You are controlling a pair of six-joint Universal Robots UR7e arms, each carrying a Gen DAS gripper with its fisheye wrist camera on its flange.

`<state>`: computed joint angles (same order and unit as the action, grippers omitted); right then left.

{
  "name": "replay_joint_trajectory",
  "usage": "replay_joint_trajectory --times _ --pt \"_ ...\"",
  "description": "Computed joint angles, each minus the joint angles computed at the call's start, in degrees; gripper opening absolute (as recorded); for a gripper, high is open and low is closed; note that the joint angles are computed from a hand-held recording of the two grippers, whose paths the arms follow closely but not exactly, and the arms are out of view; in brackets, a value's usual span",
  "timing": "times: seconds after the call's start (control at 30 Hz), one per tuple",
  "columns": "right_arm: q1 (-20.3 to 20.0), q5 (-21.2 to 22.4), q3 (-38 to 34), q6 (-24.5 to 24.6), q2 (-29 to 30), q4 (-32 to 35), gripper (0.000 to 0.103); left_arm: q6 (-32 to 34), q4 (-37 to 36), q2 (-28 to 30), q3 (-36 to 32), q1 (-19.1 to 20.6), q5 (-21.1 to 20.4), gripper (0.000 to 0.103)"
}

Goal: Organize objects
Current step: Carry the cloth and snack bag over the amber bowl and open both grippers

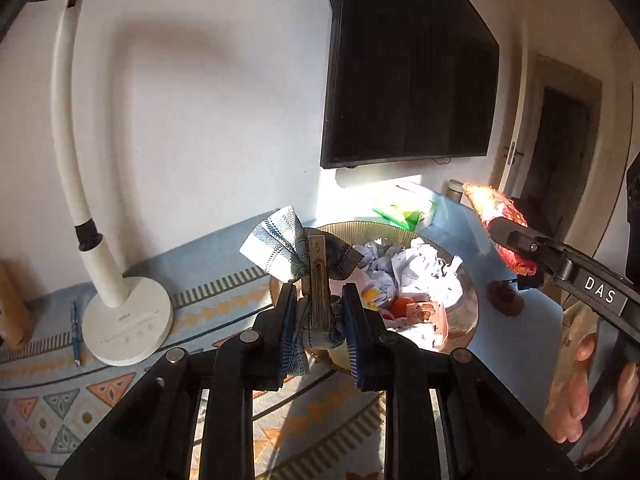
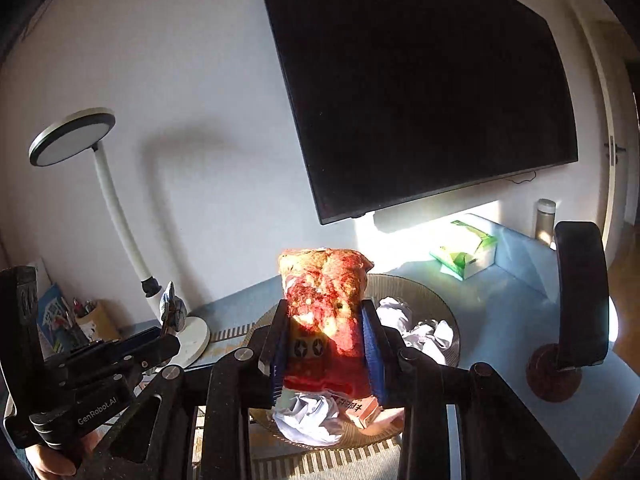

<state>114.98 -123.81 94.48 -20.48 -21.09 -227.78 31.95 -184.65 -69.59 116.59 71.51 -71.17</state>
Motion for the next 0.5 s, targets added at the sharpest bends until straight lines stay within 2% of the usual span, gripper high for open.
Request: replay_joint_trajectory --times 0.2,0.33,0.37,0.4,0.43,0.47,0.5 --pt "-3.97 -0.29 -2.53 3.5 0.37 5.25 0.032 -0.91 2.1 8.47 -6.32 0.46 -2.02 0.02" --pt "-5.06 0.05 -3.34 3.39 1.14 7.1 0.033 -1.72 3.28 11.71 -8.43 0.72 -3.18 0.023" --pt "-5.05 -0.7 -3.72 3.35 1.41 7.35 0.035 -1.82 3.29 12.27 -8.72 0.81 -3.65 0.032" --pt "-5.01 -1.56 -3.94 3.91 1.49 7.9 0.041 -2.27 3.21 12.83 -9.06 0.89 -3.77 0.041" --pt "-5.13 -1.68 -3.68 4.65 1.32 8.19 0.046 -3.25 3.81 13.12 -9.41 0.85 -3.09 0.061" --pt "-5.42 -0.72 -2.9 5.26 1.0 7.52 0.049 -4.59 3.85 13.16 -9.45 0.76 -1.84 0.069" --pt "-5.63 0.15 -2.1 5.57 0.61 7.05 0.049 -5.26 4.64 12.63 -9.36 1.18 -2.8 0.069"
